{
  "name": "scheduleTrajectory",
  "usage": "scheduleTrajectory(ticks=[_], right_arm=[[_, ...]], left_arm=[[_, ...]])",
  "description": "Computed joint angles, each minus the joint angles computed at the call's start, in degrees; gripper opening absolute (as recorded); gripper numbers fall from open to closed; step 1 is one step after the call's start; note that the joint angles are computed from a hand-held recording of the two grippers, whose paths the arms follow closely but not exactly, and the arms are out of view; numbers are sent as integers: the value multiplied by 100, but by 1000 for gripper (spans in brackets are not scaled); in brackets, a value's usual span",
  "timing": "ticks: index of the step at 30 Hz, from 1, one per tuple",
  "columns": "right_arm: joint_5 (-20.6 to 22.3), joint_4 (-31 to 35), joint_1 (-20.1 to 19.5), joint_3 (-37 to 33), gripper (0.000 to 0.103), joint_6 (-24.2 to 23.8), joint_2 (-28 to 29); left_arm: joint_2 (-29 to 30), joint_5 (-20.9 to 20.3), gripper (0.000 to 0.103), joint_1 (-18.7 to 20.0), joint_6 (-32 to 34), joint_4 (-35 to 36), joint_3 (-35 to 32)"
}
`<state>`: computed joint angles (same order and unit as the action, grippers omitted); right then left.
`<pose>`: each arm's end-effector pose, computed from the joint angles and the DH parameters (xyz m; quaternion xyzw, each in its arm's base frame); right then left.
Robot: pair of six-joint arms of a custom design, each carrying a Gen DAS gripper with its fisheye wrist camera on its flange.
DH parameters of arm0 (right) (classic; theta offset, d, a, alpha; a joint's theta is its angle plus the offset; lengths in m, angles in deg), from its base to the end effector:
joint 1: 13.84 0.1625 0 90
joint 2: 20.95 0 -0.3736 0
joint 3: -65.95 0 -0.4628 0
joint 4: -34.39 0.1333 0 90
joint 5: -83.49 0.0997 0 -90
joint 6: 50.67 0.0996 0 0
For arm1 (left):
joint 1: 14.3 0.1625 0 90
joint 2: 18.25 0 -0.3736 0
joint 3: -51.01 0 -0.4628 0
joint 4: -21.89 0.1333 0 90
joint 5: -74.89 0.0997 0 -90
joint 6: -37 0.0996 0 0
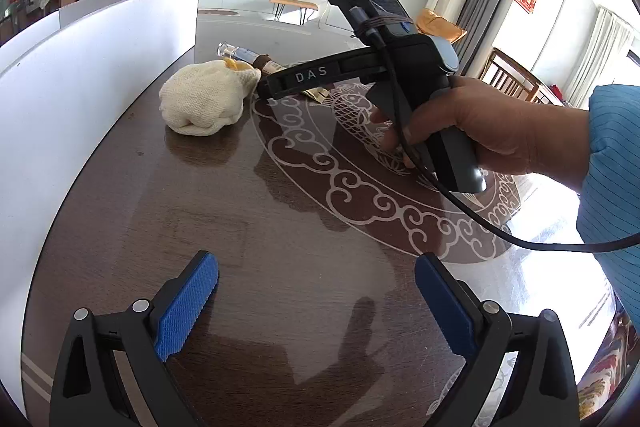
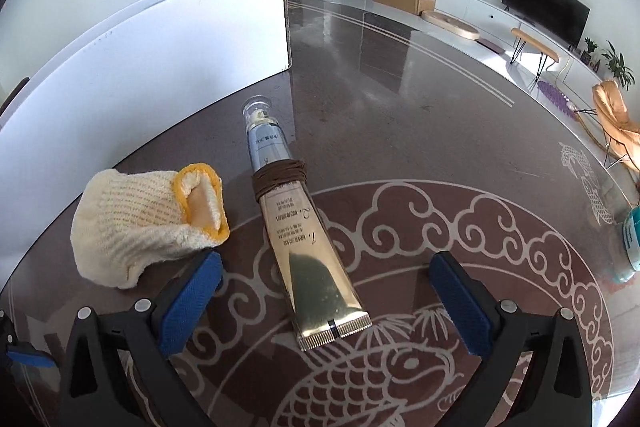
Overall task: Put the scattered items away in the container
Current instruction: 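Reach the open right gripper to the gold-and-silver cosmetic tube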
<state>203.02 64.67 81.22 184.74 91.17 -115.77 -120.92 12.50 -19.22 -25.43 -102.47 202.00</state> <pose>0.1157 -0.3524 0.2182 0.2662 -0.8844 0.2154 0.3171 -0.3155 -0.1530 0.0716 0.2975 0.9173 -0.2091 0.1622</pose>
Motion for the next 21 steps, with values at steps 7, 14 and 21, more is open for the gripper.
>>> scheduleTrajectory(ticks=[7,14,21], right_arm=[[31,-107,130,-497,103,58,713],[248,-135,244,-846,103,353,1133],[459,160,350,-1077,101,627,1341]], left_arm=[[33,3,101,18,16,-49,-6],[46,-2,101,-1,-9,-61,-12],[35,0,101,2,-6,-57,-7]])
